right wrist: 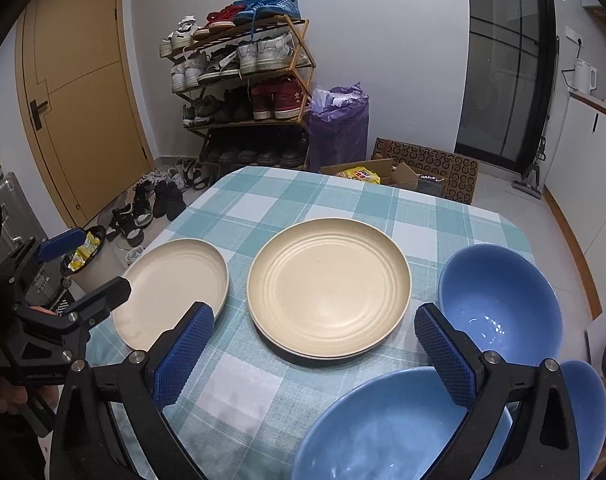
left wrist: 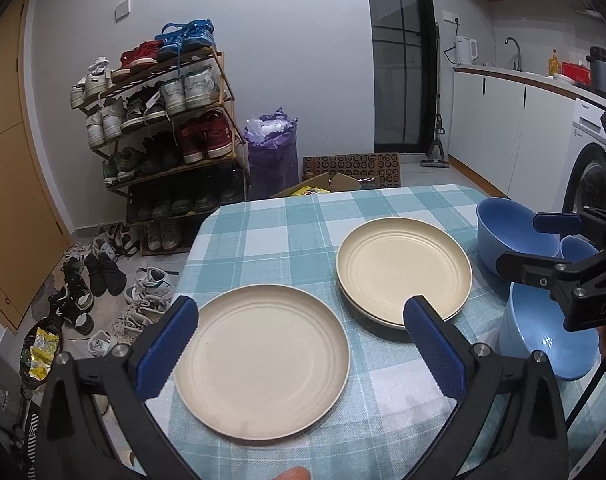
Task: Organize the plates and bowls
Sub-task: 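Move the right gripper toward the remaining single cream plate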
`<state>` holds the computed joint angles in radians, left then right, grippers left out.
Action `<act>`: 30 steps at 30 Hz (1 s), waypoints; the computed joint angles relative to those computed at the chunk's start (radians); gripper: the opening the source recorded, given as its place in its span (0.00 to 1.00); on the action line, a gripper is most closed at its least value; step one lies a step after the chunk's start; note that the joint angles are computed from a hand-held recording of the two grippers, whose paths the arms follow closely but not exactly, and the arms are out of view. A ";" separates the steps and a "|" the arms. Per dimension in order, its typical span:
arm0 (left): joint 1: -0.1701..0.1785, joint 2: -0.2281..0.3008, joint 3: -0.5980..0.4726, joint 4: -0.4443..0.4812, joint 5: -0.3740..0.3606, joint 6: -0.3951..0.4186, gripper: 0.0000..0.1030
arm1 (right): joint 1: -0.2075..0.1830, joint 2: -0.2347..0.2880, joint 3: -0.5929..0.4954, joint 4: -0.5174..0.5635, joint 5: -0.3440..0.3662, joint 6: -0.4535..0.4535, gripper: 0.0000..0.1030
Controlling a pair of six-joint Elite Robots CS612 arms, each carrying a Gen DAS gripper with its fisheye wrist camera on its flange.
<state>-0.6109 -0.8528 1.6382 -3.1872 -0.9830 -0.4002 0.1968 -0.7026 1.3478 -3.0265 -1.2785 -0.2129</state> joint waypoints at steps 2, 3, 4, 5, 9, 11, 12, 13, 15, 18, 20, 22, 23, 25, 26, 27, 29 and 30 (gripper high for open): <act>-0.001 -0.008 0.015 -0.007 0.008 -0.010 1.00 | 0.000 -0.004 0.009 -0.011 0.005 0.004 0.99; -0.001 -0.011 0.021 -0.009 0.010 -0.017 1.00 | 0.000 -0.006 0.014 -0.019 0.010 0.007 0.99; -0.001 -0.013 0.027 -0.008 0.013 -0.026 1.00 | 0.000 -0.008 0.018 -0.023 0.014 0.009 0.99; -0.001 -0.016 0.032 -0.008 0.016 -0.034 1.00 | 0.001 -0.010 0.021 -0.027 0.017 0.011 0.99; 0.000 -0.023 0.051 -0.004 0.029 -0.055 1.00 | 0.005 -0.017 0.034 -0.037 0.031 0.017 0.99; 0.002 -0.025 0.060 -0.002 0.032 -0.068 1.00 | 0.007 -0.019 0.040 -0.043 0.036 0.017 0.99; 0.004 -0.027 0.065 -0.003 0.033 -0.076 1.00 | 0.010 -0.020 0.043 -0.042 0.039 0.015 0.99; 0.006 -0.029 0.071 -0.004 0.031 -0.083 1.00 | 0.012 -0.020 0.045 -0.042 0.041 0.014 0.99; 0.009 -0.030 0.079 -0.005 0.030 -0.093 1.00 | 0.017 -0.019 0.046 -0.043 0.044 0.010 0.99; 0.014 -0.032 0.091 -0.001 0.033 -0.107 1.00 | 0.025 -0.015 0.044 -0.042 0.045 0.004 0.99; 0.018 -0.032 0.098 0.002 0.032 -0.119 1.00 | 0.029 -0.012 0.041 -0.038 0.047 0.005 0.99; 0.021 -0.032 0.104 0.006 0.033 -0.132 1.00 | 0.033 -0.007 0.035 -0.028 0.051 0.008 0.99; 0.024 -0.032 0.107 0.009 0.033 -0.138 1.00 | 0.035 -0.004 0.032 -0.022 0.054 0.009 0.99; 0.028 -0.030 0.113 0.014 0.032 -0.152 1.00 | 0.038 0.003 0.024 -0.010 0.058 0.010 0.99; 0.031 -0.029 0.115 0.015 0.031 -0.160 1.00 | 0.040 0.006 0.021 -0.005 0.060 0.009 0.99; 0.034 -0.028 0.117 0.017 0.028 -0.169 1.00 | 0.042 0.010 0.016 0.005 0.063 0.007 0.99; 0.038 -0.026 0.119 0.022 0.022 -0.184 1.00 | 0.045 0.018 0.007 0.016 0.064 0.006 0.99; 0.041 -0.025 0.120 0.025 0.019 -0.191 1.00 | 0.047 0.022 0.002 0.022 0.064 0.006 0.99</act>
